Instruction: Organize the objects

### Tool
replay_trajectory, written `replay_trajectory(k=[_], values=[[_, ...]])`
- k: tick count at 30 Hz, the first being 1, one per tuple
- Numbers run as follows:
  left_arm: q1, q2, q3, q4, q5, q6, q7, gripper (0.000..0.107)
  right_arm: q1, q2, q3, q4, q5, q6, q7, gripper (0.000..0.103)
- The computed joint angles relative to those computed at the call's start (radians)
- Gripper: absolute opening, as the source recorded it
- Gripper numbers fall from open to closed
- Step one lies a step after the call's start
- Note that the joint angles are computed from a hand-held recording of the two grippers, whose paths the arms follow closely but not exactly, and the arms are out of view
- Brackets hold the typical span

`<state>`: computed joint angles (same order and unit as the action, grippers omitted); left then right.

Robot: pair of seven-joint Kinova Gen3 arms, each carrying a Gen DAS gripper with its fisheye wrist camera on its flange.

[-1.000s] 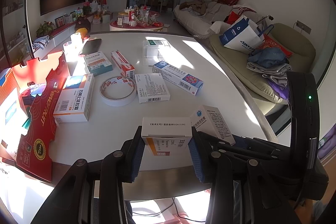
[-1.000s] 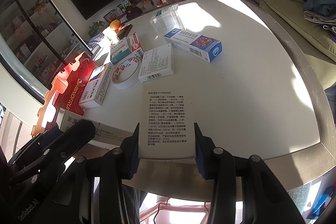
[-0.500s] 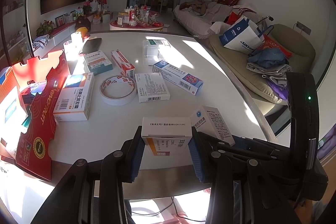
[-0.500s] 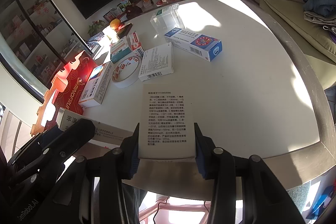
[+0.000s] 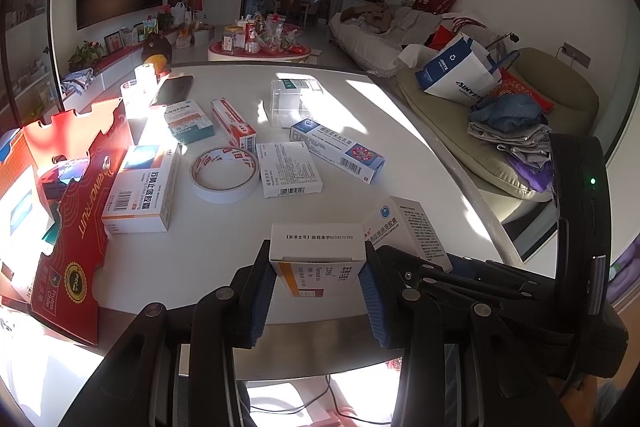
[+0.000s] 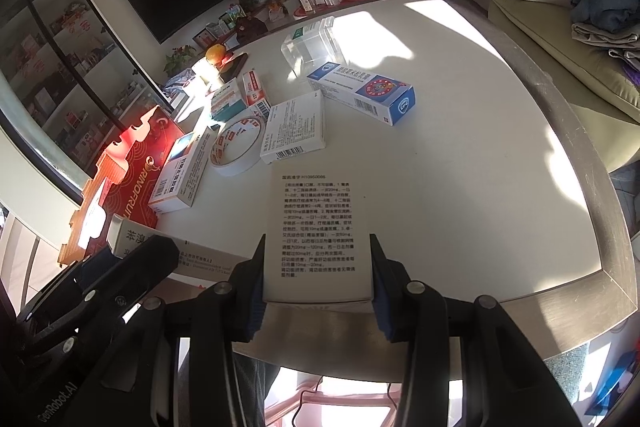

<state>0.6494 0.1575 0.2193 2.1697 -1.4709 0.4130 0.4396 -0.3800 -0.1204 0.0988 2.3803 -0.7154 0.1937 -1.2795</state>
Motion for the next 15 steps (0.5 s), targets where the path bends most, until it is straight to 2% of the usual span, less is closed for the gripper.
replay_trajectory(k=[2,6,12,15], values=[[0.000,-0.003,0.000,0.004,-0.005,0.000,0.006,0.043,0.018,-0.003,-0.023,-0.001,0.031,-0.003,-0.033,0.042],[-0.007,-0.005,0.001,0.006,0.001,-0.006,0.000,0.043,0.009,-0.005,-0.017,0.001,0.044,0.001,-0.051,0.042],[-0.007,0.004,-0.010,-0.003,0.051,-0.012,-0.051,0.043,-0.047,0.006,0.039,-0.001,-0.047,0.002,0.039,0.042],[-0.001,0.003,-0.019,-0.001,0.059,0.000,-0.049,0.043,-0.053,0.014,0.042,-0.013,-0.104,0.008,0.107,0.042]])
